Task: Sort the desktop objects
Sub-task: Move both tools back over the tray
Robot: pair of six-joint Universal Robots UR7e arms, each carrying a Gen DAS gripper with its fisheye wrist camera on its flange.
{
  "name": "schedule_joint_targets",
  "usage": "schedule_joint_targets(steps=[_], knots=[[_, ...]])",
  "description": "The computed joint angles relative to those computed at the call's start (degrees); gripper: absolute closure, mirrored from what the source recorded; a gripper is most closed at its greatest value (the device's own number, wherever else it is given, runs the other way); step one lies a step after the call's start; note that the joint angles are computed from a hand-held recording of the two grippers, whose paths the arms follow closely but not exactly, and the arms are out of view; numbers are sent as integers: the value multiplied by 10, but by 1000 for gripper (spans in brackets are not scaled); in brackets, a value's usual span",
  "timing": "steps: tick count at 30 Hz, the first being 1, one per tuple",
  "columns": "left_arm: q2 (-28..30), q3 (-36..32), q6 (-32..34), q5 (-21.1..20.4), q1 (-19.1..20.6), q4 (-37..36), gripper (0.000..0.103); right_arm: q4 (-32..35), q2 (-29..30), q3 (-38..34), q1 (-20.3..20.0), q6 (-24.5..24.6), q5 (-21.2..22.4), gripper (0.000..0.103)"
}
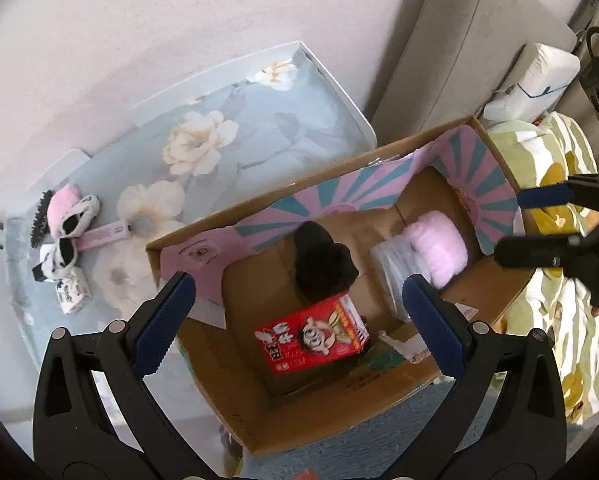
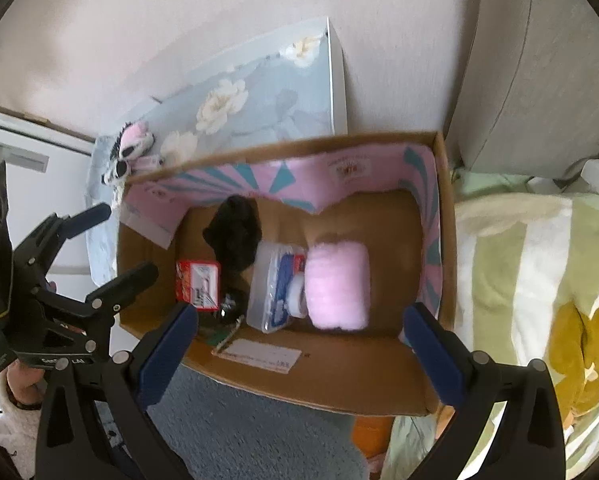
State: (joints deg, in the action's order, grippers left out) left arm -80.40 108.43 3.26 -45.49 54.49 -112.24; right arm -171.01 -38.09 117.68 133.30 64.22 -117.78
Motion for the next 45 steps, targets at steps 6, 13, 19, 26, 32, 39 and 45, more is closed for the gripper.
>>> schedule_joint_targets(steps=[6,13,19,26,32,39,45], knots=[[-14,0,21,-10,4,-5,0,-37,8,-5,1,11,-9,0],[-22,-33,4,-16,19,45,0,76,11,-52,2,6,-21,1],[-33,-54,5,-2,31,63,0,189,18,-110,14,9,-50,0],[-42,-85,21,14,47,81,0,235,41,-177,18,-19,-61,0],[-48,-116,27,57,64,81,0,246,73,-242,17,-58,-60,0],[-39,-178,59,69,106,61,0,240,112,-320,1,-100,-2,0],[-14,-224,86,67,151,55,0,272,158,-413,-7,-150,5,0]])
